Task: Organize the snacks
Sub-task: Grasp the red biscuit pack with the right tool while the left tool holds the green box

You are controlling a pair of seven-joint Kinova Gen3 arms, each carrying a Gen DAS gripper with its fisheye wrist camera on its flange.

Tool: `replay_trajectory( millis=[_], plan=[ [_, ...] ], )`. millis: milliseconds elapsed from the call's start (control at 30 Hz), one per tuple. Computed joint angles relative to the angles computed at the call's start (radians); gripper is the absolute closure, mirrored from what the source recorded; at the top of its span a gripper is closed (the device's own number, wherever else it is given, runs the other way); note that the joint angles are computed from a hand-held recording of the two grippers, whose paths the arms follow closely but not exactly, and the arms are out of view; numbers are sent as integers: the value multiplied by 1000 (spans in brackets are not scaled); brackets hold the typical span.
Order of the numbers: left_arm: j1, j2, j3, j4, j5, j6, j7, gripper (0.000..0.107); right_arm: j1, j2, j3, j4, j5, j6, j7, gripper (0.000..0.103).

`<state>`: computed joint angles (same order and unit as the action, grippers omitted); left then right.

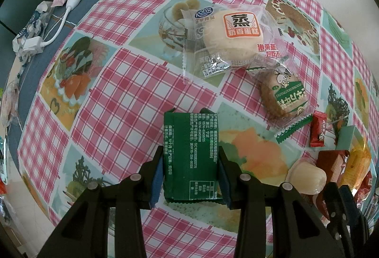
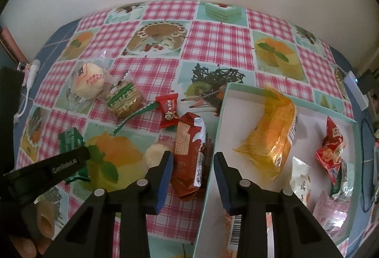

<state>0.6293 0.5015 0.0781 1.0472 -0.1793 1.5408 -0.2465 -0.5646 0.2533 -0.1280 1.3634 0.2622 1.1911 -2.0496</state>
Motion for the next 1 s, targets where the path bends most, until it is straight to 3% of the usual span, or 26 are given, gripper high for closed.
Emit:
replay_trajectory(
  millis=[200, 500, 633, 700, 733, 1000],
  plan=[
    [1, 3, 0, -4, -2, 3, -1, 66, -8, 5, 0, -10, 12, 15, 9, 65],
    [2, 2, -1, -4, -3, 6, -1, 66, 12, -3, 0, -5, -22, 0, 27, 79],
    [2, 0, 0, -1, -2, 4, 0, 66, 22, -5, 2, -6, -44, -4, 15, 80],
    [-2, -1, 2, 0, 2, -2, -5, 66, 38, -11, 1, -4, -71, -15, 21, 96],
    [-2, -2, 3, 0, 4, -4, -8, 66, 41, -16, 2, -4, -74, -20, 19, 99],
    [-1, 2, 2, -11, 9, -7, -17, 66, 78, -21, -4, -10, -137, -22, 53, 95]
  ],
)
